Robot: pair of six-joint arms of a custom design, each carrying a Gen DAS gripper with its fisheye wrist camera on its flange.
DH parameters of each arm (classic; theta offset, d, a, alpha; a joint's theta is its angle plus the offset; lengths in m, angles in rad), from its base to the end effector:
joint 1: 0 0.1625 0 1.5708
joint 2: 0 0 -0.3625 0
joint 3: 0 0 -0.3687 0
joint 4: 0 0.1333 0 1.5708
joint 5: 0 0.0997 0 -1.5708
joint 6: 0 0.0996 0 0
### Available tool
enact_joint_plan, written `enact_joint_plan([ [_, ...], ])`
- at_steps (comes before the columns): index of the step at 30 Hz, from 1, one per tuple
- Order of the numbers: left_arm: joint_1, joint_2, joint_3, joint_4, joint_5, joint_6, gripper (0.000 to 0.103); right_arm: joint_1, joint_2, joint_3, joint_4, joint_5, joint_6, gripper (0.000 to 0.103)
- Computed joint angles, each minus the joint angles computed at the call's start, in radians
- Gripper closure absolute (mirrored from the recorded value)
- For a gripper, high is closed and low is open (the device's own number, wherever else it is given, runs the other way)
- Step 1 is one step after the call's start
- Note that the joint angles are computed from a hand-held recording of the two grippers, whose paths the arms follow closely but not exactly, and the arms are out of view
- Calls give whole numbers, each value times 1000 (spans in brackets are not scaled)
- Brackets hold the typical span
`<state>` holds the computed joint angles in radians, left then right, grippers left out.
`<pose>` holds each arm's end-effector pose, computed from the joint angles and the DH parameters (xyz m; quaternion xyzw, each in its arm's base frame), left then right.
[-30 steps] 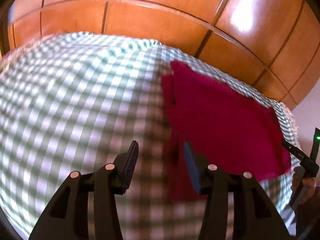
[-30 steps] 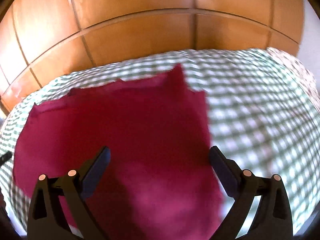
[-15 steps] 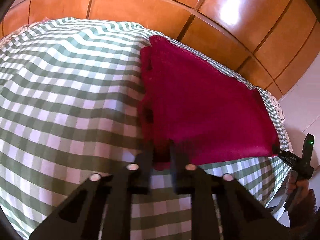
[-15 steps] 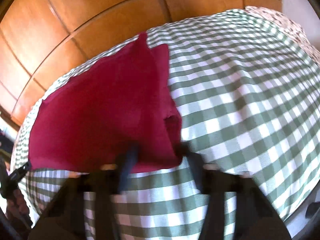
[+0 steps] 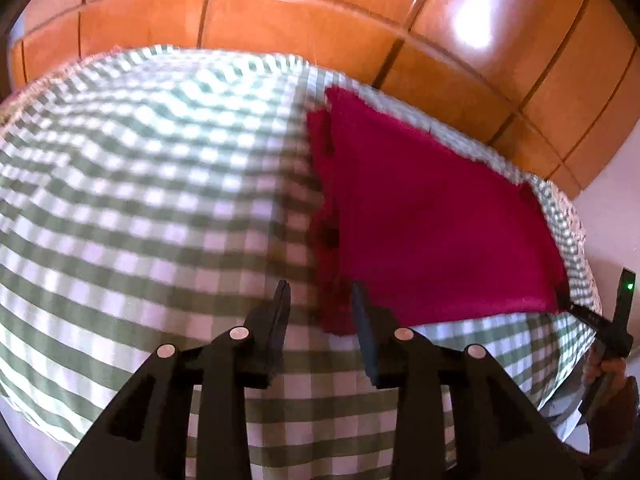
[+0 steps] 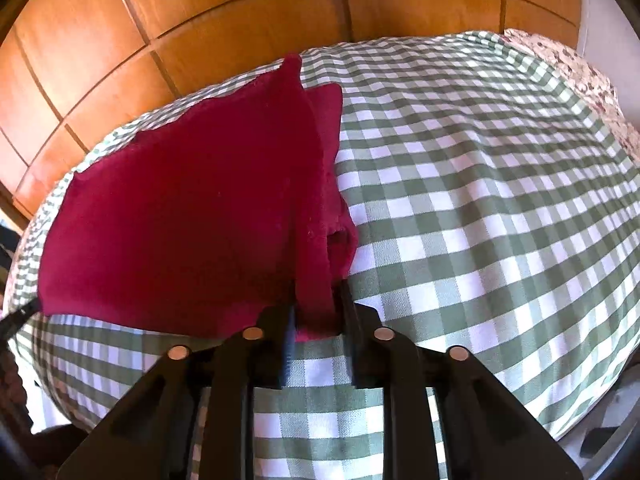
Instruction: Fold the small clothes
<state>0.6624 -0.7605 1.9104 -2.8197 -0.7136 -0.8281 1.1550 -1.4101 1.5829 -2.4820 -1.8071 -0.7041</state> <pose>-0.2809 -0.4836 0.0208 0.0159 0.9085 -0.3459 0.2339 -0.1256 -0.5568 0.4524 0.0909 -0.9226 0.2452 0.2835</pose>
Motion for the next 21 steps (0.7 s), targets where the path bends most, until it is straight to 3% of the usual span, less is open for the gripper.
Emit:
enact_joint_plan([
  [1, -7, -2, -1, -10, 12, 4, 71, 0, -4, 0, -8, -3, 6, 56],
  [2, -14, -3, -3, -28, 20, 18, 68, 1, -14, 10, -38, -3, 2, 54],
  [5, -36, 26, -42, -61, 50, 86, 60, 20, -38, 34, -102, -8, -34, 54],
  [9, -44, 113, -154, -25, 70, 182, 57, 57, -50, 56, -115, 40, -60, 54],
  [12, -32, 168, -227, 30, 38, 209, 57, 91, -19, 61, -116, 42, -81, 54],
  [15, -15, 196, -280, 207, 39, 109, 57, 109, 40, 48, -163, -6, -101, 45],
  [16, -8, 200, -285, 236, 35, 80, 56, 113, 72, 33, -187, -46, -93, 38],
  [17, -7, 202, -282, 238, 33, 62, 56, 108, 112, 7, -201, -91, -81, 38],
  [18, -7, 202, -278, 233, 32, 52, 56, 100, 128, -13, -173, -94, -59, 37],
  [21, -20, 203, -280, 258, 66, 30, 49, 85, 126, 12, -229, -49, -73, 34],
])
